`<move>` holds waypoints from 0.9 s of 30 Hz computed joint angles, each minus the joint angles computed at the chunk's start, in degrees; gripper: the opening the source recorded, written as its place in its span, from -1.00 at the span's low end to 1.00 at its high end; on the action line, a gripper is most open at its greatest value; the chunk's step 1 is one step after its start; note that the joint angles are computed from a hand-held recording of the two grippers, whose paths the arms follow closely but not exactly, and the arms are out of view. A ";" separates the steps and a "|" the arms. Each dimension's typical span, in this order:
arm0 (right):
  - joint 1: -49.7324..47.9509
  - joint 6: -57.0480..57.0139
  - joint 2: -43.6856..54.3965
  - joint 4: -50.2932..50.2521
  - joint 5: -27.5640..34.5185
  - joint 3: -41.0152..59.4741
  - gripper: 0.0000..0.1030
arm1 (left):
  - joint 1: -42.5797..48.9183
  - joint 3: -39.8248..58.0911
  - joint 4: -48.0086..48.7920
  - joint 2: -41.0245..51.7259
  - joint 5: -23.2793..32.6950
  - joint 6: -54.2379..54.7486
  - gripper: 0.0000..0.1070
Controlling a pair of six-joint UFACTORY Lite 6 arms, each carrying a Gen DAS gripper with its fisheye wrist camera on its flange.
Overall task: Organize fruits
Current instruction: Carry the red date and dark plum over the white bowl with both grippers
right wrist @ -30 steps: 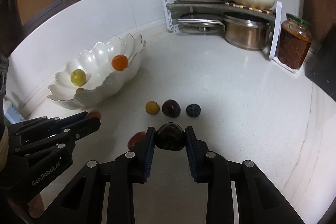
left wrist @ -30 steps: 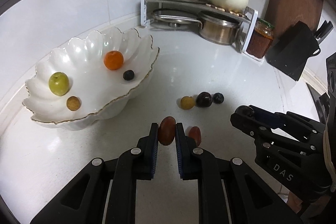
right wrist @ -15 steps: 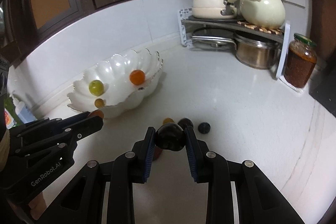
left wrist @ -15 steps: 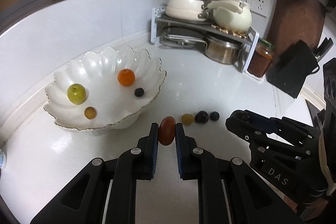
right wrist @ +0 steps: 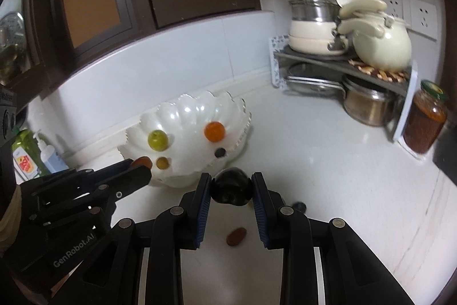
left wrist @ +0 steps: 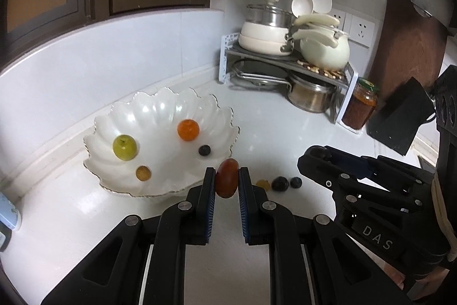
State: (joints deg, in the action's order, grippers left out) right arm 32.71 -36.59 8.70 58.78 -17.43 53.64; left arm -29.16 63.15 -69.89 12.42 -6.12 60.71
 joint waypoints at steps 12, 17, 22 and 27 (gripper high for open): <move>-0.03 -6.88 3.97 1.82 3.91 9.70 -0.41 | 2.40 2.33 -14.59 -1.60 -2.04 13.68 -0.68; 0.09 -11.35 6.19 4.69 4.39 14.27 -0.41 | 3.59 5.39 -26.69 -0.45 -3.65 25.56 -0.68; -0.19 -19.05 9.67 10.56 5.58 20.43 -0.41 | 5.37 10.63 -42.67 2.38 -5.64 41.19 -0.68; -0.29 -28.53 13.25 17.85 6.06 26.38 -0.41 | 6.41 15.44 -51.30 5.12 -7.78 50.02 -0.68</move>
State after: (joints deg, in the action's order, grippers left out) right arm 32.42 -65.12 21.95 76.62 -11.38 80.02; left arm -22.75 78.58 -121.20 17.54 -13.90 110.73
